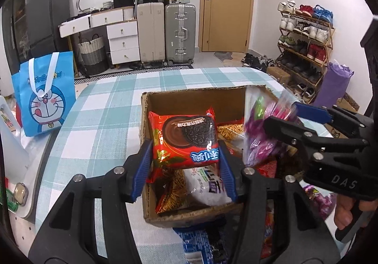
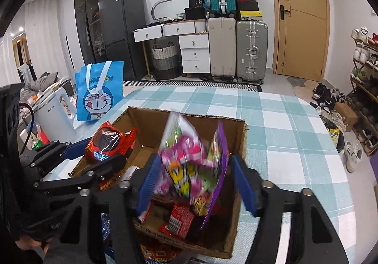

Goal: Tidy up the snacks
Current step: 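Open both grippers to drop the packets into the box, then move both grippers back down to the remaining snacks beside the box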

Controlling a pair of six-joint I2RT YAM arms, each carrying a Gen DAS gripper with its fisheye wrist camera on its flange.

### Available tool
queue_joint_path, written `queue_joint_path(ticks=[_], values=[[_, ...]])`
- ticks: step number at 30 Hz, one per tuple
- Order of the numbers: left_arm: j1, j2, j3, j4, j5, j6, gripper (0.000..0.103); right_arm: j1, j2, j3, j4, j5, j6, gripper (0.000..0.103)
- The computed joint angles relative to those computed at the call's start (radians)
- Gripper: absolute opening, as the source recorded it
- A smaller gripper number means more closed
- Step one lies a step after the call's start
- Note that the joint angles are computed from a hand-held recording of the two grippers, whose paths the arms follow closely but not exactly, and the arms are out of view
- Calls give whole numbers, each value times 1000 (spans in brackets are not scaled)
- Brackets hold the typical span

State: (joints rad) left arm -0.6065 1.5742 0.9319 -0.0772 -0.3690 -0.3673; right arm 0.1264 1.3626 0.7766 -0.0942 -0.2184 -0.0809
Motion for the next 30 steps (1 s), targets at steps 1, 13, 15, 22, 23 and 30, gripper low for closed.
queue_joint_path(ticks=[1, 13, 15, 22, 23, 30], values=[[19, -11, -13, 9, 29, 10, 57, -11, -12, -6, -3, -12, 1, 77], [-31, -160, -103, -17, 11, 6, 88, -158, -164, -66, -139, -173, -35, 102], [-42, -182, -114, -37, 8, -13, 93, -180, -186, -77, -159, -208, -39, 102], [-54, -291, -219, -32, 2, -57, 102, -232, -301, -148, -211, -253, -84, 102], [-55, -307, -232, -38, 3, -65, 102, -242, -312, -158, -223, -263, -94, 102], [-87, -384, -292, -88, -33, -106, 102, -296, -364, -219, -257, -298, -147, 102]])
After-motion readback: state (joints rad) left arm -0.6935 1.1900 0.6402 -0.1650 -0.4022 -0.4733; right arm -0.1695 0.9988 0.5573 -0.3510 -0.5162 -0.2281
